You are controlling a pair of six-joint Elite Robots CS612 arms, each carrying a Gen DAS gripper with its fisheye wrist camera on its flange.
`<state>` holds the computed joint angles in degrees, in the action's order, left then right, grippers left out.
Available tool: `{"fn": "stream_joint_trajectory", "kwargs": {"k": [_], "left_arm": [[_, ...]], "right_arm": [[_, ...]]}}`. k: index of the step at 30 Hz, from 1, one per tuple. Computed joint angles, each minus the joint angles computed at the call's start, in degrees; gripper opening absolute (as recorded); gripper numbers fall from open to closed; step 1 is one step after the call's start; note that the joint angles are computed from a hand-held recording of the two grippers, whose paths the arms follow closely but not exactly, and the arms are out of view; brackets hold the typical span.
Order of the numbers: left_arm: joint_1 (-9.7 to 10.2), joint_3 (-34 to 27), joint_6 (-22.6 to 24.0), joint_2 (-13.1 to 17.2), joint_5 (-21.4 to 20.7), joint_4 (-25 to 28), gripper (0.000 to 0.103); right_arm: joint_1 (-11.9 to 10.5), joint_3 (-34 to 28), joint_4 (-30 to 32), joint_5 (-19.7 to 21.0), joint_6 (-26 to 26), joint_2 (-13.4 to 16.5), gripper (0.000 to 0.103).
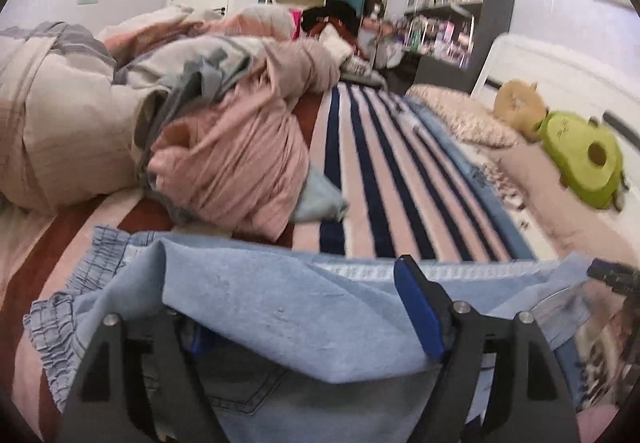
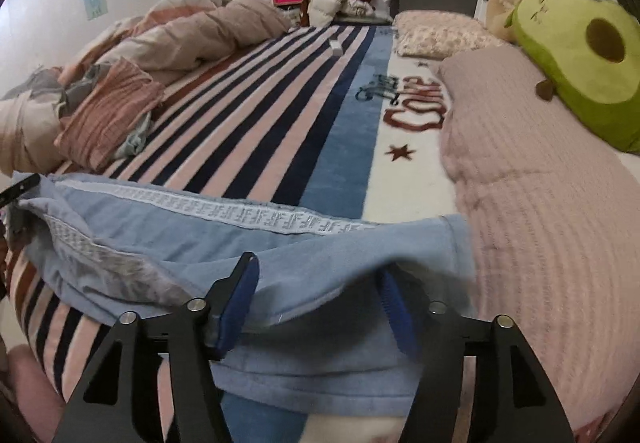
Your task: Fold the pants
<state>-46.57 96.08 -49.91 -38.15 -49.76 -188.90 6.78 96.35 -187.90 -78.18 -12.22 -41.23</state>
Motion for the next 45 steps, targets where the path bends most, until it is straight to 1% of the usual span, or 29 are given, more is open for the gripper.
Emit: {"fn": "stream_joint_trajectory", "kwargs": {"k": [1,2,3,5,6,7,8,10,11,14,16,18,19,20,21,22,24,26,28,29,31,32,34,36,38,40,42,44,45], "left_arm": [[0.20,0.1,-0.2,-0.1,-0.2,-0.7,0.078],[0.52,0.1,-1.0,-0.4,-0.6,0.1,0.078],[1.03,-0.2,-1.8,-0.7,-2.2,1.4,0.078],[1.89,-0.7,-2.9,-1.1,-6.0,3.6,0.078],[1.85,-0.8,-2.5,-1.3,-6.7,4.1,0.079],[1.60,-0.8,-1.6,-1.3,-7.2,3.6,0.083],[1.44,-0.6,0.2,-1.2,-8.8,1.4,0.089],[1.19,0.0,2.9,-1.1,-12.0,-2.8,0.092],[0.86,0.3,3.4,-1.2,-12.3,-3.0,0.092],[-0.26,1.0,3.8,-1.7,-10.3,-0.2,0.092],[-0.71,1.4,4.2,-1.9,-9.5,1.8,0.092],[-0.74,1.7,5.6,-1.6,-11.8,0.6,0.092],[-0.65,1.7,6.2,-1.4,-14.0,-0.5,0.092],[-0.67,1.8,6.2,-1.3,-14.9,-0.8,0.092],[-0.72,1.7,6.1,-1.1,-15.5,-0.7,0.092],[-0.68,1.4,6.3,-0.8,-16.7,-0.4,0.092],[-0.52,0.7,7.0,-0.2,-18.6,0.0,0.092],[-0.24,-0.2,7.3,0.3,-20.0,1.5,0.092],[-0.02,-0.9,7.0,0.8,-20.5,2.8,0.092],[0.18,-1.4,7.0,1.1,-20.5,3.6,0.092],[0.44,-2.0,6.8,1.5,-20.3,4.8,0.092],[0.61,-2.0,6.6,1.6,-20.2,5.1,0.092],[1.02,-2.5,5.9,1.9,-20.0,5.8,0.092],[1.35,-3.1,5.8,2.2,-18.8,6.6,0.092],[1.58,-4.0,6.2,2.5,-16.2,8.7,0.088],[2.07,-5.0,6.4,2.8,-15.1,10.3,0.087],[2.72,-6.3,6.9,3.4,-14.6,11.8,0.087],[3.17,-7.6,8.0,4.0,-13.1,13.2,0.087],[3.27,-8.2,8.6,4.3,-11.7,13.8,0.086]], "right_arm": [[0.1,0.6,-2.0,-0.7,0.0,-0.2,0.067],[0.1,1.0,-3.3,-0.8,-0.2,-0.5,0.068],[0.1,1.2,-3.7,-0.3,-0.7,-0.8,0.068],[0.0,1.4,-3.2,2.5,-1.6,-1.2,0.068],[0.0,1.4,-2.3,4.3,-2.3,-1.4,0.068],[0.0,1.3,-0.9,5.9,-3.1,-1.6,0.068],[0.2,1.2,0.6,7.4,-4.2,-1.7,0.068],[0.5,1.0,2.4,9.1,-5.7,-1.6,0.068],[0.6,1.1,3.1,9.9,-6.2,-1.6,0.068],[0.9,0.6,6.0,13.1,-8.1,-1.1,0.068],[1.4,0.3,6.4,12.1,-8.6,-0.6,0.068],[1.7,0.0,6.1,9.7,-8.0,0.0,0.068],[1.8,-0.3,6.2,8.1,-7.7,0.3,0.068],[1.8,-0.4,6.1,6.8,-7.5,0.5,0.068],[2.0,-0.4,5.4,4.5,-7.1,0.7,0.068],[2.1,-0.3,3.6,0.9,-6.3,1.1,0.068],[1.7,-0.1,1.7,-2.9,-3.8,1.4,0.068],[1.0,0.0,0.7,-5.4,-0.2,1.6,0.068],[0.1,0.3,0.5,-6.9,2.6,1.6,0.068],[-0.1,0.4,0.4,-7.7,3.0,1.7,0.068],[-0.2,0.4,0.1,-11.5,3.0,2.2,0.068],[-0.4,0.2,0.5,-11.7,3.2,2.3,0.068],[-1.1,0.1,1.8,-10.1,3.7,2.4,0.068],[-1.1,0.3,0.5,-9.9,3.0,2.6,0.068],[-1.4,0.5,0.2,-6.8,3.3,2.5,0.067],[-1.0,-0.4,1.5,-7.4,3.5,2.9,0.066],[-0.3,-1.2,2.4,-9.5,3.2,3.4,0.056],[-0.1,-2.2,2.9,-9.9,3.7,4.0,0.040],[0.1,-2.5,2.6,-10.7,4.2,4.3,0.037]]}}
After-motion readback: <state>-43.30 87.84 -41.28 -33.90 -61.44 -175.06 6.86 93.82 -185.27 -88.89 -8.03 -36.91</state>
